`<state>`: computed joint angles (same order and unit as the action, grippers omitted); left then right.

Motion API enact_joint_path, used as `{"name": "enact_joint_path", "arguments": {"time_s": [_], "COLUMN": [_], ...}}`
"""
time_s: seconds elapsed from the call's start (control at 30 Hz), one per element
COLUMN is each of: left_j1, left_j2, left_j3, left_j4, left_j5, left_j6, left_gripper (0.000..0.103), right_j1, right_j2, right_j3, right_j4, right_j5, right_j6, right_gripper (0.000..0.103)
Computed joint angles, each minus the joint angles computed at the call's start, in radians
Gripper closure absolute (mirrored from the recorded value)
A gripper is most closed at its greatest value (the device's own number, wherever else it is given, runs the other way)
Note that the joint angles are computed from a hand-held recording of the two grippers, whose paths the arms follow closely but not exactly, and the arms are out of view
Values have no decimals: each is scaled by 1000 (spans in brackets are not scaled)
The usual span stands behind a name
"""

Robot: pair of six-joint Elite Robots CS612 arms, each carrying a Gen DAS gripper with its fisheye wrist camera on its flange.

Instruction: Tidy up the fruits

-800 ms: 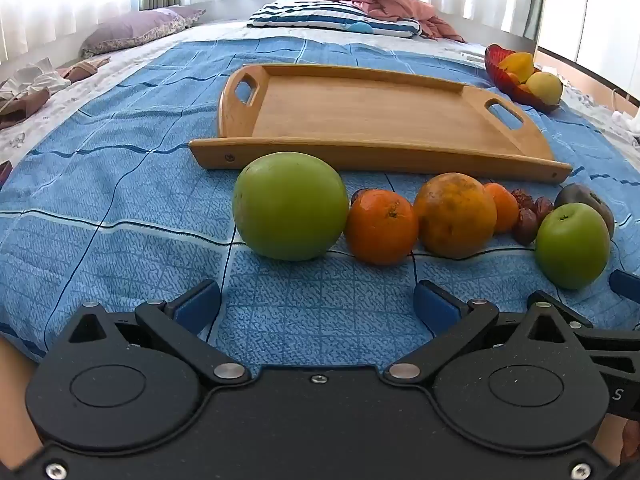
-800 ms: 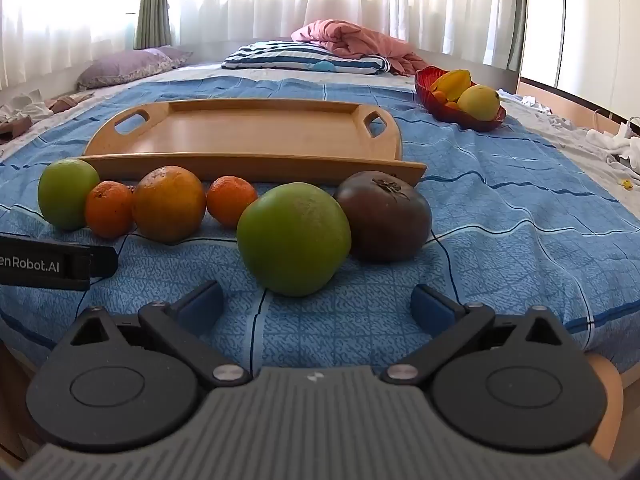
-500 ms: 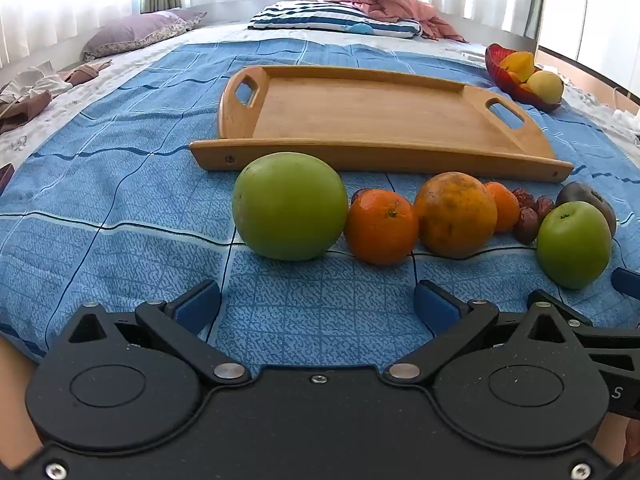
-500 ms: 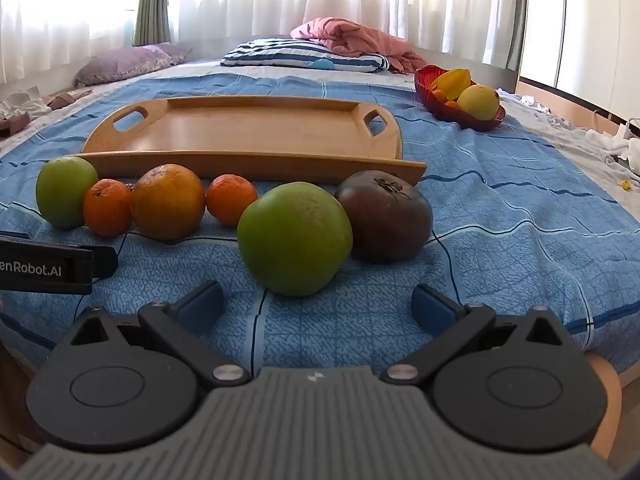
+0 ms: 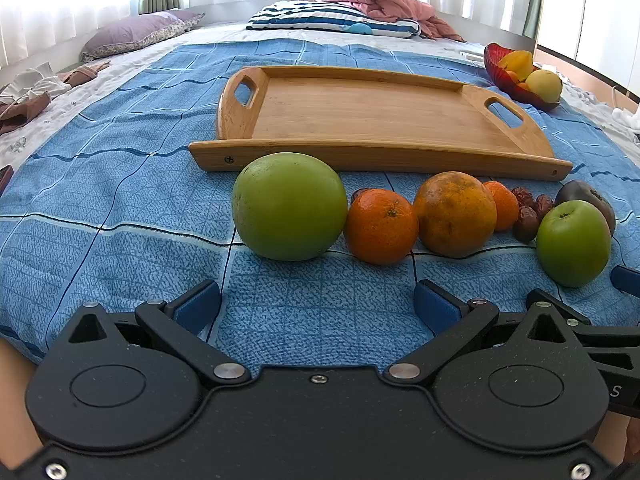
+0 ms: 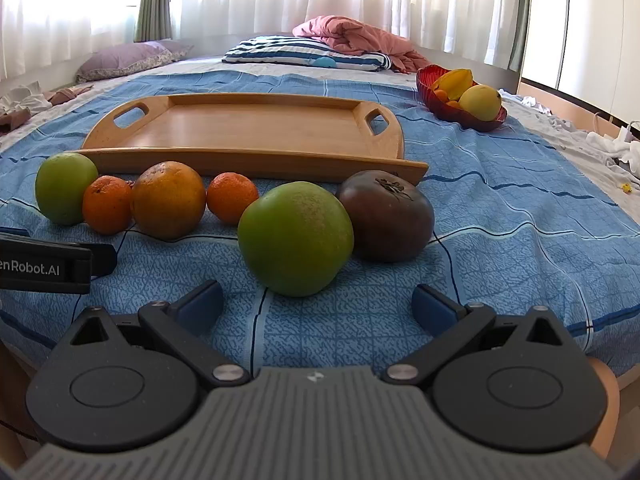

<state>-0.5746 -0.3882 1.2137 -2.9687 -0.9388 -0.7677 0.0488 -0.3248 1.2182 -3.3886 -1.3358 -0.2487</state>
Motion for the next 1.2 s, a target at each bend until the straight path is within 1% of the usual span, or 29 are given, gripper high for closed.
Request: {"name": "enact_joint_path", "arguments": {"time_s": [1.2], "left_j1": [-1], "left_j2": [-3], "left_j3": [1], "left_j4": [0], "left_j5": [4], "left_j6": [9], "left_gripper": [0], "right_j1": [-1], "right_j2": [-2], "right_j3": [2], "right_j4": [-3], "right_j5": [4], "right_j6": [-17], "right_gripper": [0]}}
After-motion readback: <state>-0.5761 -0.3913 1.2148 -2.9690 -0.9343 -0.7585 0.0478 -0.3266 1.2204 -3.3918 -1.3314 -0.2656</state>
